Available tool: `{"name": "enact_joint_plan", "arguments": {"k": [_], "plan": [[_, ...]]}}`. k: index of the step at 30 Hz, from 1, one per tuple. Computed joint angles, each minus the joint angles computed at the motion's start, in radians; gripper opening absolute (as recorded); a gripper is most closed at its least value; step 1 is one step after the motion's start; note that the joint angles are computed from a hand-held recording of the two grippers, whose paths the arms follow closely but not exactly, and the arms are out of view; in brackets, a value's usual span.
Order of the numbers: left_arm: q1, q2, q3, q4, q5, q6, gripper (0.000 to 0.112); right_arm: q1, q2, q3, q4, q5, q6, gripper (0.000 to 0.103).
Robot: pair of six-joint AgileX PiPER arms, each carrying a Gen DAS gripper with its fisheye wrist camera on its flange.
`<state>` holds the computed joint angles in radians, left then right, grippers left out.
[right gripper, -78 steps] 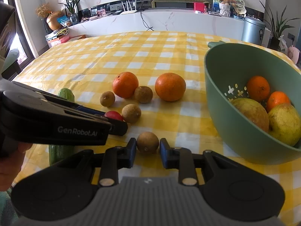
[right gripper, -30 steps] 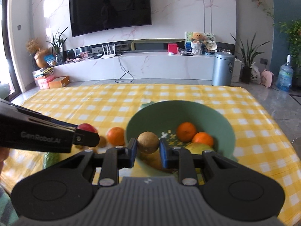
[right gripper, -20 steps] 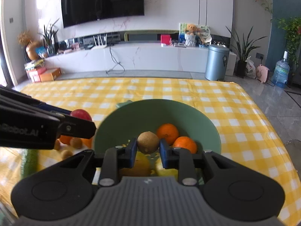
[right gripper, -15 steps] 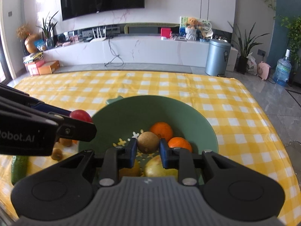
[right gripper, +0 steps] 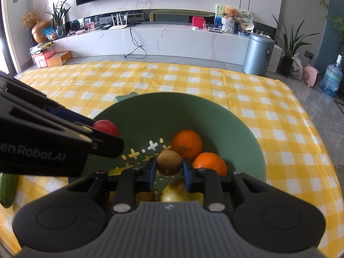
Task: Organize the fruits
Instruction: 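Carry the tomato and kiwi over the green colander and lower them inside, then open both tools to release the tomato and kiwi and withdraw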
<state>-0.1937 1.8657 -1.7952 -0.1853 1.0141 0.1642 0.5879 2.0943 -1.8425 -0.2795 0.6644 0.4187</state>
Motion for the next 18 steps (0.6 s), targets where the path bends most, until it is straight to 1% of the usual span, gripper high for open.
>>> {"name": "enact_joint_plan", "arguments": {"k": [3, 7, 18], "plan": [[0.001, 0.022, -0.018, 0.005, 0.013, 0.003, 0.033, 0.000, 0.003, -0.002, 0.010, -0.004, -0.015, 0.022], [-0.001, 0.037, -0.019, 0.016, 0.010, 0.001, 0.033, 0.002, -0.003, 0.011, 0.019, -0.017, -0.038, 0.022], [0.010, 0.058, -0.018, -0.016, 0.018, 0.014, 0.034, 0.009, -0.002, 0.014, 0.015, -0.022, -0.050, 0.022]]}}
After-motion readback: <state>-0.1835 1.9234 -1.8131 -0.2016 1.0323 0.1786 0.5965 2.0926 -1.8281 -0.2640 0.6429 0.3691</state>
